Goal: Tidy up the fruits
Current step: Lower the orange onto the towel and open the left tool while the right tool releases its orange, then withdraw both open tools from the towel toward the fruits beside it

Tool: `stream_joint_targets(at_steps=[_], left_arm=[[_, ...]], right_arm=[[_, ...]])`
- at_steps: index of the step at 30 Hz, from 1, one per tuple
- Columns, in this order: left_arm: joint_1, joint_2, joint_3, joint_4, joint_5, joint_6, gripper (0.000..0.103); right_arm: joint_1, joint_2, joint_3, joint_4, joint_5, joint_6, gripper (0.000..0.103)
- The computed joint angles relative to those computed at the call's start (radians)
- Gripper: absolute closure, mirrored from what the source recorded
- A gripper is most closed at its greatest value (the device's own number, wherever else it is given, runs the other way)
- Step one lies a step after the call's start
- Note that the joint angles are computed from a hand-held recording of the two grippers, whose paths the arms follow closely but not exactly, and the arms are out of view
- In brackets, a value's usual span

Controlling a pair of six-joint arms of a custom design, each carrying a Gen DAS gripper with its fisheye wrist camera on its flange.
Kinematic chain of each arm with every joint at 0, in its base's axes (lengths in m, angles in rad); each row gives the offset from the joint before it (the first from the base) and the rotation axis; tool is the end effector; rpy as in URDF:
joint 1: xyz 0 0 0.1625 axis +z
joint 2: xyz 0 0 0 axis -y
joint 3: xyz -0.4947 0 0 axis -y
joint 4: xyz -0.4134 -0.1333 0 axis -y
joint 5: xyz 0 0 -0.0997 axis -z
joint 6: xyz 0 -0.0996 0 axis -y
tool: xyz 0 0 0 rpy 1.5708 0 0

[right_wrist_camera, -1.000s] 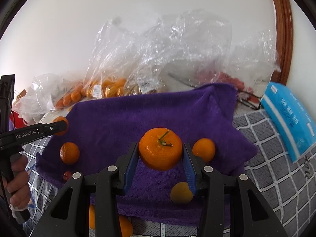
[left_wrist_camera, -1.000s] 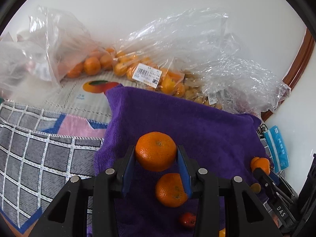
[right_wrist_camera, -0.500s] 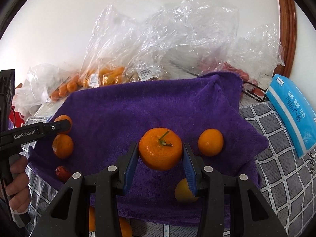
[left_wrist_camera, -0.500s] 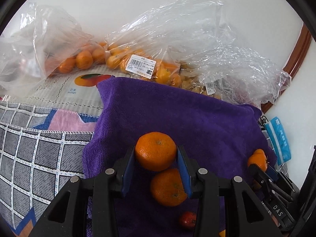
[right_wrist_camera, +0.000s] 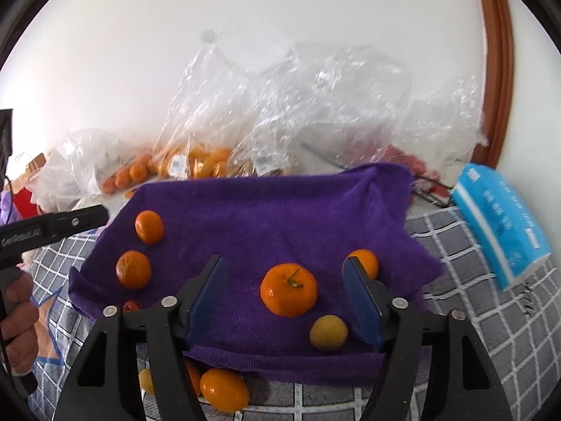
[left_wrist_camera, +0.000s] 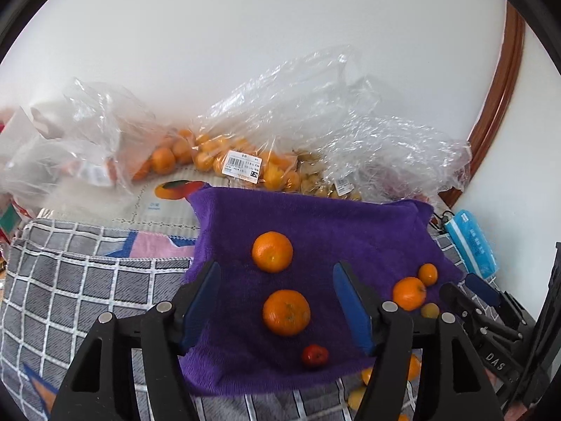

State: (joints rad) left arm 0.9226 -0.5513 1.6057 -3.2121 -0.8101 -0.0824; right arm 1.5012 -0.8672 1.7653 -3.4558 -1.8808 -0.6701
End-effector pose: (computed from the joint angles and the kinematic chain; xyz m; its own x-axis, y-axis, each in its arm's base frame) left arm -0.2909 -0.7186 0.0573 -0.8466 0.0779 -0.5265 0.4345 0.6725 -0.5992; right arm 0.0532 -0.7172 0.2473 -0.7545 -0.0906 0.6500 -0.5490 0.6298 -0.5495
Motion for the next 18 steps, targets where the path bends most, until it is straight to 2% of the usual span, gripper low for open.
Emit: stream_joint_targets(at_steps=[3, 5, 7, 11, 13, 18], left_arm=[[-0.015, -0.035, 0.054, 0.006, -0.032, -0.007, 0.038], [-0.028, -0.056, 0.100, -0.025, -0.046, 0.019, 0.038], [-0.046, -0.061, 0.134, -0.061, -0.007, 0.017, 0.038], [-0.063, -0.095, 0.207, -0.086, -0.005, -0.010, 0.039], [-0.071, -0.103, 0.245, -0.129, 0.013, -0.007, 0.039], [-0.079, -0.130, 0.324, -0.171, -0.002, -0.047, 0.040]], right_arm=[[0.022, -0.030, 0.037, -0.021, -0.040, 0.013, 0.024], [0.047, -0.033, 0.056, -0.068, -0.118, -0.002, 0.023], [0.063, -0.041, 0.085, -0.122, -0.165, -0.029, 0.022], [0.063, -0.065, 0.172, -0.258, -0.149, -0.024, 0.014], [0.060, -0.072, 0.212, -0.328, -0.147, -0.009, 0.014], [0.052, -0.103, 0.264, -0.260, -0.165, 0.036, 0.014]])
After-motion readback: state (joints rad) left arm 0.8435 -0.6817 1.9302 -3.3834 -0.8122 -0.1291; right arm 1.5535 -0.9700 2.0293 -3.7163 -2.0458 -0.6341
